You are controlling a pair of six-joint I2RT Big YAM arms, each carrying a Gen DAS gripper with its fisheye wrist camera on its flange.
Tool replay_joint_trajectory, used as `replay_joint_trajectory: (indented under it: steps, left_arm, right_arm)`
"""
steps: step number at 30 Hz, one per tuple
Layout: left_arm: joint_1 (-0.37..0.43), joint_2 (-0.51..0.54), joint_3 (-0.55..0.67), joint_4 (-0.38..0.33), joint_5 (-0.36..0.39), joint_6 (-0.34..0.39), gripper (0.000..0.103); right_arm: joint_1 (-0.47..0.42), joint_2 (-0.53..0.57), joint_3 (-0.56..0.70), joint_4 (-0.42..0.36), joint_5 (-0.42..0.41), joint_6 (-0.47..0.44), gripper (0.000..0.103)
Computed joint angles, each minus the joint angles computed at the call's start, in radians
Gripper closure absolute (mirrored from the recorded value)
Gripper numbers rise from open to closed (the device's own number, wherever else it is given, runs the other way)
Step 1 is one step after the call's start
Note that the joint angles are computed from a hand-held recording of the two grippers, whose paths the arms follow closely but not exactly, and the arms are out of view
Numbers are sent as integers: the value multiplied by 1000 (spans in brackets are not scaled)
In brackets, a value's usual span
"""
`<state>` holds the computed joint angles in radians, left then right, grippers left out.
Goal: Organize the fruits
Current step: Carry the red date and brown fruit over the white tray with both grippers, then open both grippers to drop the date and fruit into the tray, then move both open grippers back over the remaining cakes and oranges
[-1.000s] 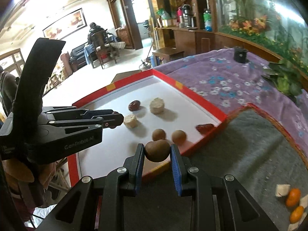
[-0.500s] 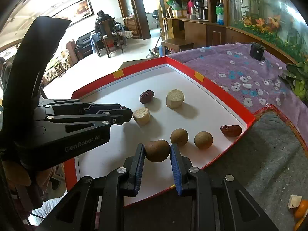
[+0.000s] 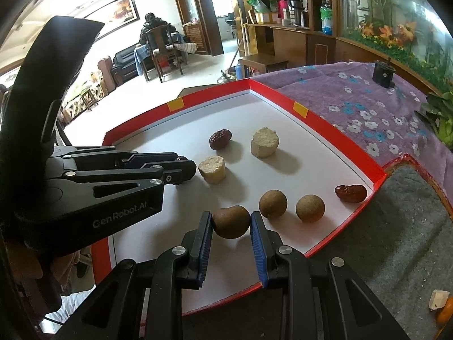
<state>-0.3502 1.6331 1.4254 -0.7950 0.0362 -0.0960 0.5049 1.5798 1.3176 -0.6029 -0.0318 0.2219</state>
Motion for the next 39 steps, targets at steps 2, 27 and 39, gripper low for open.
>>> replay_joint_trajectory:
  steps: [2, 27, 39]
  left_arm:
    - [2, 0, 1, -3, 4, -11, 86]
    - [-121, -61, -10, 34, -27, -16, 42]
    - [-261, -8, 61, 2, 33, 39, 42]
  right_arm:
    - [-2, -3, -6, 8, -8, 4, 77]
    - [-48, -279, -237, 48, 66, 95, 55]
    - [-146, -509, -439, -34, 148, 158, 51]
